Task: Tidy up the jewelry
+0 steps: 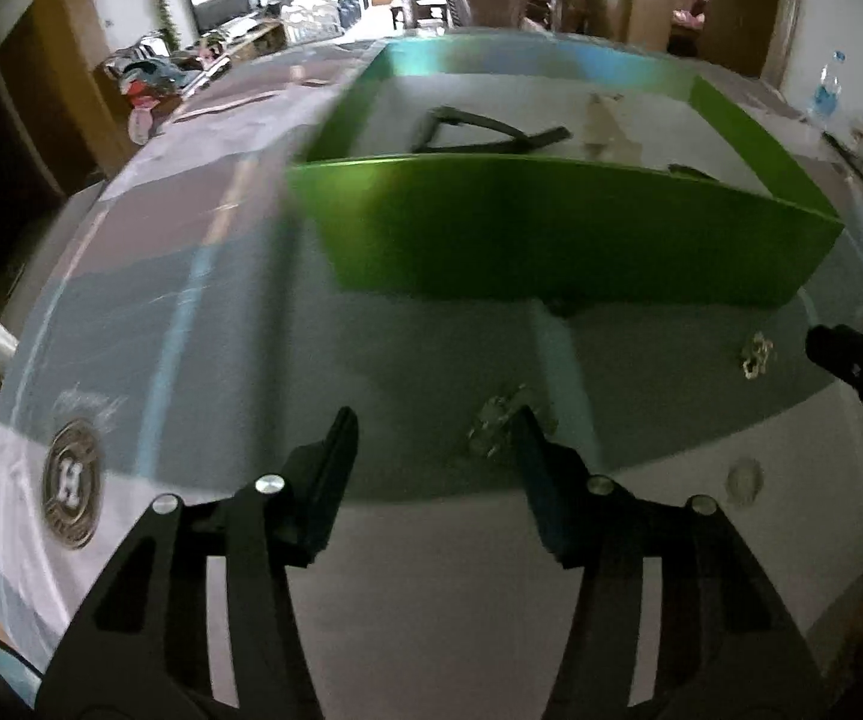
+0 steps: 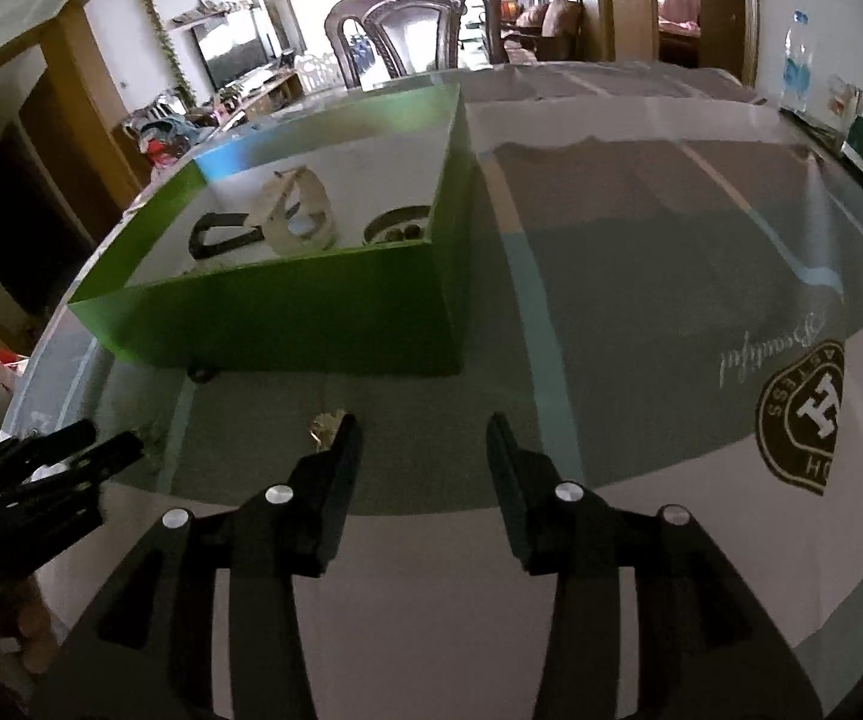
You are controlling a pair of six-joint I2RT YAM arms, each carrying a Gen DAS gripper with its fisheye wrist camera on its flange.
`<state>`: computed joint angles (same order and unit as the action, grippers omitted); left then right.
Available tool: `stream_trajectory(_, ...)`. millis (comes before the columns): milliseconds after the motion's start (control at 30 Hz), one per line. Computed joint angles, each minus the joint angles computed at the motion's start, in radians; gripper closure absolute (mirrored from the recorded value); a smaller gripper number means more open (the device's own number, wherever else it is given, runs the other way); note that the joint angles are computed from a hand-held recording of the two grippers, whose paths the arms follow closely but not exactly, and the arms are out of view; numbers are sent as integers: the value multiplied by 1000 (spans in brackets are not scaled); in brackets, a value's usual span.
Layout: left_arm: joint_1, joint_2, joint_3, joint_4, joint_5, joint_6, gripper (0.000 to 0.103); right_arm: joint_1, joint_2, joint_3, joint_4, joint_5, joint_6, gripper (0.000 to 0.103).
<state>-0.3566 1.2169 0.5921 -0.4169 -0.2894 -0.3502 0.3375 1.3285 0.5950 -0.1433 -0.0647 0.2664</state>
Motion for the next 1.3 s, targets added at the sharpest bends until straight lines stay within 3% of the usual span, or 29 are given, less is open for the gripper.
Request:
stream_trajectory(167, 65, -179, -130, 55, 63, -9, 33, 48, 36, 10, 11, 54, -14, 59)
stream_trajectory(267, 73, -104, -127, 107, 94, -26, 33, 51, 54, 17, 22, 43, -22, 59)
stream_trajectory(467, -11, -37, -154, 197, 11, -37, 23, 75, 70, 17, 53, 15, -37, 59)
stream_trajectory(533, -11, -32, -149, 206, 23, -26, 23, 99, 82, 21, 55, 29, -50, 60)
stream_trajectory(667, 9, -32, -153, 234, 66, -13, 23, 115, 93, 36, 17, -45, -98, 65)
stream_trajectory(733, 15, -30, -154, 243, 68, -12, 22, 134, 79, 33, 12, -15, -105, 65)
stream_trajectory(833, -4, -68, -173, 290, 10, -18, 21, 160, 76, 29, 26, 66, -88, 58)
stream_trajectory(867, -41, -101, -187, 316, -65, -27, 19, 170, 80, 28, 36, 88, -83, 58)
stream_trajectory(967, -97, -143, -204, 331, -129, -6, 12, 215, 95, 15, 87, 185, -62, 53)
stream_trajectory(1300, -1, -18, -162, 333, 43, 20, 12, 207, 132, 27, 95, 129, -73, 54)
